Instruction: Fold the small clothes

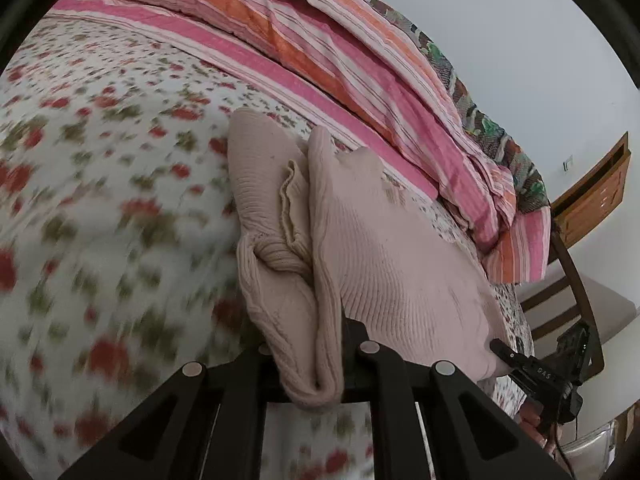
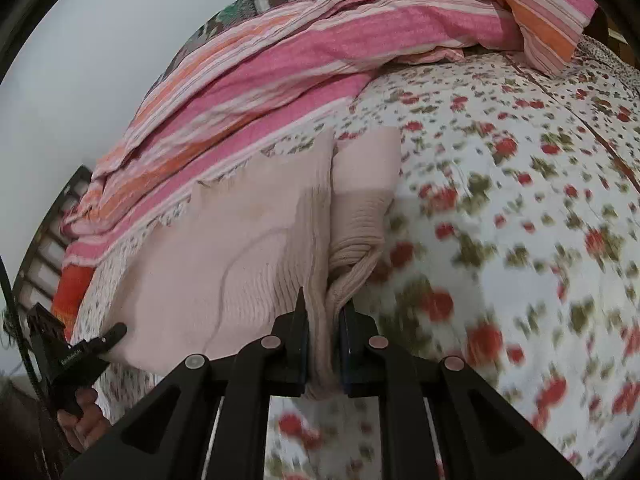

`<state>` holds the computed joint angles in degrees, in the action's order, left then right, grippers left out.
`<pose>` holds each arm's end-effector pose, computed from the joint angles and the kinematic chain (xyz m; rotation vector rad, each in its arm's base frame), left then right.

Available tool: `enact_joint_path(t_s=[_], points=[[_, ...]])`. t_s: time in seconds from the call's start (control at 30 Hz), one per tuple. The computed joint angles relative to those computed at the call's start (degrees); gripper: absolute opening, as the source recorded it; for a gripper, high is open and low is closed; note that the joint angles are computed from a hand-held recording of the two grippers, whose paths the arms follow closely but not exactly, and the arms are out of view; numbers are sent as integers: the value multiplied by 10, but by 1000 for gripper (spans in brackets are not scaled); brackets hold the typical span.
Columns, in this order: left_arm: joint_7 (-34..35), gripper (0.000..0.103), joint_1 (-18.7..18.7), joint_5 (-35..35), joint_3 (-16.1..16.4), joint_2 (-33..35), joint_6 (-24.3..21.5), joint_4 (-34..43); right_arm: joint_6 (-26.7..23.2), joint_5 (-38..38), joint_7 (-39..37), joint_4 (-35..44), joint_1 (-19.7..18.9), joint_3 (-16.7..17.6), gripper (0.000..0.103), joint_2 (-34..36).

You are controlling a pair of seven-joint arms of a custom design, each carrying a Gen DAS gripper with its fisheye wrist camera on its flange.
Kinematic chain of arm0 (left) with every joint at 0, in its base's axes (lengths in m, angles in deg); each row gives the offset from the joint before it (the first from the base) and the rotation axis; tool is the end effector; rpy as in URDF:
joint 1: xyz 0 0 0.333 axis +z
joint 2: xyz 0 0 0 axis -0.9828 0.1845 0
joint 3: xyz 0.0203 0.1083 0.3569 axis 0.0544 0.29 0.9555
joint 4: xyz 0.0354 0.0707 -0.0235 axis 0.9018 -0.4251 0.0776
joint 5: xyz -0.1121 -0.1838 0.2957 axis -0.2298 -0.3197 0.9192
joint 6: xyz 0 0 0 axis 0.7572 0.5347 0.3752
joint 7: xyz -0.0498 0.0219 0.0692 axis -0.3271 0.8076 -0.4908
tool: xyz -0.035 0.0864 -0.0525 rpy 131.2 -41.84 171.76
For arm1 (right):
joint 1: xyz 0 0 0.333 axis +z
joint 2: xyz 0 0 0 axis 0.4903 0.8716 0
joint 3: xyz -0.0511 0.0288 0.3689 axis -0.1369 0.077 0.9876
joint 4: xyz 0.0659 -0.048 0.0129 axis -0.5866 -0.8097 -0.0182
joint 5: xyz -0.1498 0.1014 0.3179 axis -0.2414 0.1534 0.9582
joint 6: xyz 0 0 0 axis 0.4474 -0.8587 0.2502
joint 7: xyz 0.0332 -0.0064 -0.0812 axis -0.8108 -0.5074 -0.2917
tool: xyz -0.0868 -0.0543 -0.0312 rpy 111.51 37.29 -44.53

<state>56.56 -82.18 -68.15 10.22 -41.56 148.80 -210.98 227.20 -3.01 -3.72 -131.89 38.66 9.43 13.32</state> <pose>0.3197 -0.0311 0.4559 -2.4186 0.9418 -1.2054 0.5427 0.1029 0.4611 -1.9744 1.3272 0.0161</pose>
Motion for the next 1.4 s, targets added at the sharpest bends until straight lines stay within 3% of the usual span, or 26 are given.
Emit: enact_joint_path(t_s=[0.1, 0.17, 0.3, 0.47, 0.6, 0.67, 0.8, 0.97, 1.0, 1.03, 1.07, 1.1, 1.13, 1.17, 1.2, 1.23, 1.27, 1.33, 1.37, 1.4], points=[[4, 16, 25, -14, -47, -30, -43, -6, 9, -2, -23, -29, 0, -3, 13, -21], [15, 23, 41, -9, -60, -41, -81, 2, 25, -21, -22, -36, 4, -4, 29, -25], [20, 34, 156, 16, -152, -82, -153, 22, 73, -30, -50, -41, 10, -4, 35, -31], [15, 34, 242, 69, -189, -82, -167, 60, 127, -11, -95, -17, 26, 5, 35, -24], [21, 35, 300, 97, -204, -57, -137, 94, 137, 10, -118, 26, 33, 15, 35, -1], [28, 35, 332, 108, -222, -24, -140, 129, 147, -17, -92, 53, 40, 23, 35, 23], [45, 35, 346, 134, -235, 51, -146, 185, 177, -103, -4, 99, 54, 36, 35, 76], [-4, 35, 472, 211, -345, 112, -208, 251, 163, -274, 188, 154, 88, -5, 35, 141], [-15, 25, 482, 225, -352, 121, -213, 255, 158, -297, 207, 161, 91, -9, 33, 150], [-38, 10, 509, 246, -371, 125, -197, 249, 152, -311, 215, 168, 88, -6, 23, 157], [-64, 8, 539, 261, -391, 121, -175, 238, 144, -312, 213, 171, 78, 5, 9, 161], [-82, 7, 555, 267, -397, 117, -134, 220, 136, -303, 198, 175, 60, 25, 7, 163], [-88, 7, 561, 254, -395, 113, -90, 199, 147, -287, 176, 172, 42, 48, 6, 163], [-88, 7, 550, 245, -381, 112, -76, 190, 159, -269, 156, 169, 23, 71, 6, 163], [-83, 7, 522, 244, -354, 118, -83, 191, 155, -266, 155, 172, 12, 81, 6, 165], [-76, 7, 511, 239, -347, 121, -96, 195, 144, -277, 171, 179, 11, 78, 6, 170], [-69, 7, 520, 233, -360, 122, -113, 201, 137, -293, 192, 184, 16, 71, 6, 176], [-63, 9, 576, 228, -423, 112, -135, 212, 141, -313, 207, 185, 17, 71, 6, 180], [-65, 10, 591, 230, -438, 108, -139, 214, 146, -325, 214, 181, 19, 70, 6, 178], [-64, 10, 587, 231, -434, 109, -140, 214, 150, -343, 230, 177, 25, 63, 6, 175]])
